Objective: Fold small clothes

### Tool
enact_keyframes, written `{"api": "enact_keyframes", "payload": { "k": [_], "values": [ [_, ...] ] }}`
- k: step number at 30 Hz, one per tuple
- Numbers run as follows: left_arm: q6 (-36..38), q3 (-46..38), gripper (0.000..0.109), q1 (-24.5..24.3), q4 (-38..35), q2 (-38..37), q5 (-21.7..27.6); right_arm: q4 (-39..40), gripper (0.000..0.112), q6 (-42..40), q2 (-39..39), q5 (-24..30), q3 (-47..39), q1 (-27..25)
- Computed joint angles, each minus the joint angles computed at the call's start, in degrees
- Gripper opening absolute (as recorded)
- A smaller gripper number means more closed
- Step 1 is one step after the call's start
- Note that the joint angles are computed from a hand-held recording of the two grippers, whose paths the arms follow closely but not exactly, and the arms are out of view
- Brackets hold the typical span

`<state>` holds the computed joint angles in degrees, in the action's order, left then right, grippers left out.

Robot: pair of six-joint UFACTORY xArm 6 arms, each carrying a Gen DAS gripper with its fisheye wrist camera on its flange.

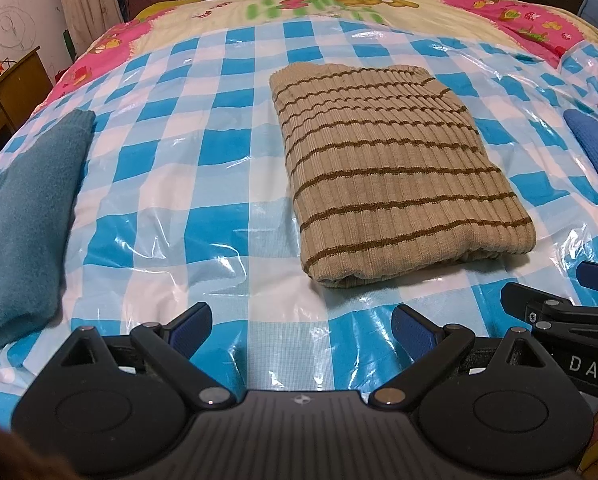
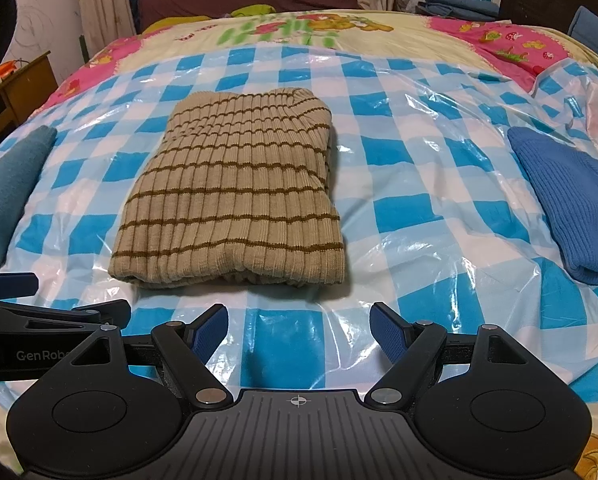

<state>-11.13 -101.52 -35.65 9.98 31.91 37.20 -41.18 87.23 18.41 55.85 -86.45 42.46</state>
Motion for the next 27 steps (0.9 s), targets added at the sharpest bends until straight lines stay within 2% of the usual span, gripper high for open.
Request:
{"api": "enact_keyframes", "payload": {
  "k": [27],
  "values": [
    [0.3, -0.5, 0.101, 0.0, -0.3, 0.4, 0.7, 1.1, 0.08, -0.7, 0.3, 0.6, -0.5, 0.0]
  ]
}}
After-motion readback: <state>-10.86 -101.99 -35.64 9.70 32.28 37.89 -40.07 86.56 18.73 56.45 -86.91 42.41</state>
